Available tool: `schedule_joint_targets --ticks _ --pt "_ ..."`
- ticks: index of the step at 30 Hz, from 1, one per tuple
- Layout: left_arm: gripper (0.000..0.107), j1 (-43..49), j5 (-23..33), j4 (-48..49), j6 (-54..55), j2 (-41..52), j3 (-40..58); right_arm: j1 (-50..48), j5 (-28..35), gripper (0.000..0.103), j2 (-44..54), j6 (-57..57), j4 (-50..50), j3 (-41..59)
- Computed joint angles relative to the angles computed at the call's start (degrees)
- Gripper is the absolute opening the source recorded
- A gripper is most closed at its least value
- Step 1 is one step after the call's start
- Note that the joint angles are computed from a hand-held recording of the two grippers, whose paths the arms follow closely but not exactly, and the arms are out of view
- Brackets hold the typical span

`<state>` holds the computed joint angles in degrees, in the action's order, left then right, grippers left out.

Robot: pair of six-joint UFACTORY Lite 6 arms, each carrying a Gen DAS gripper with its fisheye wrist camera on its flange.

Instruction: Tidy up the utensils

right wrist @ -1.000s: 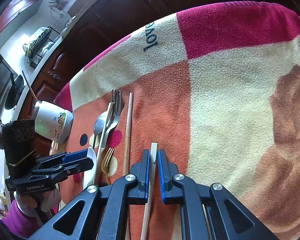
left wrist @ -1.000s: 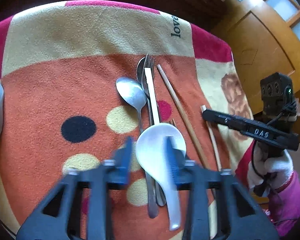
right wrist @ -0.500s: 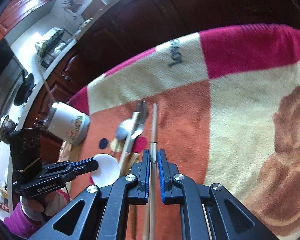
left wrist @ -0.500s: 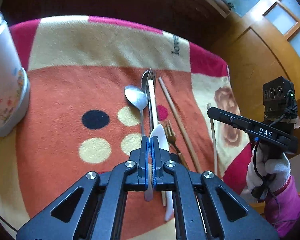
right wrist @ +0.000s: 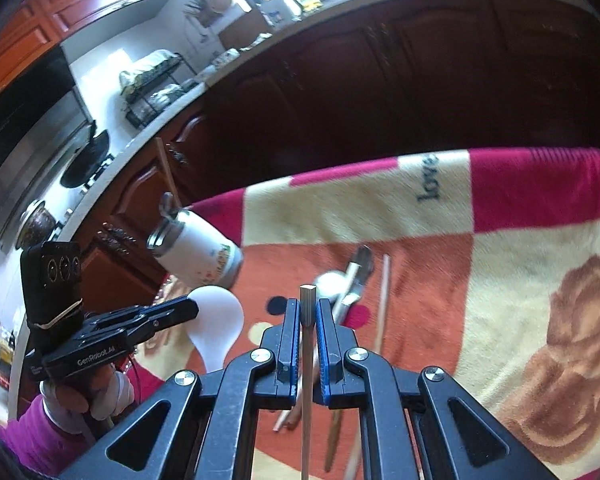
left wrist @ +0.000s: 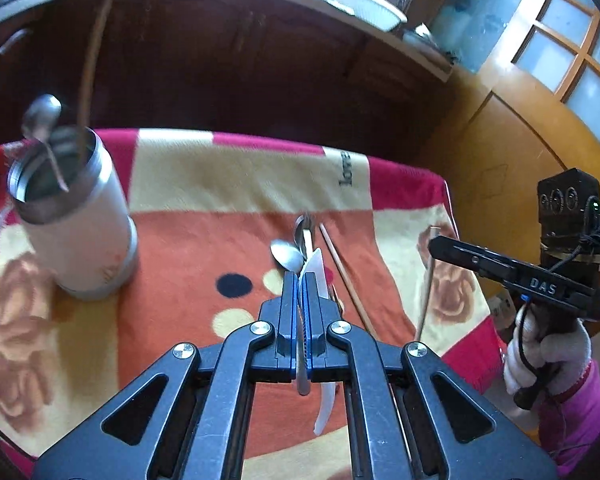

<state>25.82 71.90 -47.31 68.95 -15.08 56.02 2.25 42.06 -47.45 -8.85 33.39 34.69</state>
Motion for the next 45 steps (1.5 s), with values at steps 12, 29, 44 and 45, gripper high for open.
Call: schedule_joint_targets --ticks 12,29,44,45 --pt "0.001 10.5 5.2 -1.9 0.9 3.6 11.7 22.3 -7.1 0.007 11.5 26.3 -23.6 16.4" --pt "0.001 17.7 7.9 -6.8 -10.3 27.3 48.9 36.5 -6.0 0.007 39.0 42.2 -44.6 49.3" --pt "0.001 10.9 -11.8 -8.0 -11.6 34.4 52.8 36.8 -3.5 0.007 69.5 41.6 -48.0 89.4" --pt "0.001 10.4 -13.0 -8.3 -11.0 34.8 52.1 36.7 -3.1 0.007 73.2 41.6 -48.4 93.8"
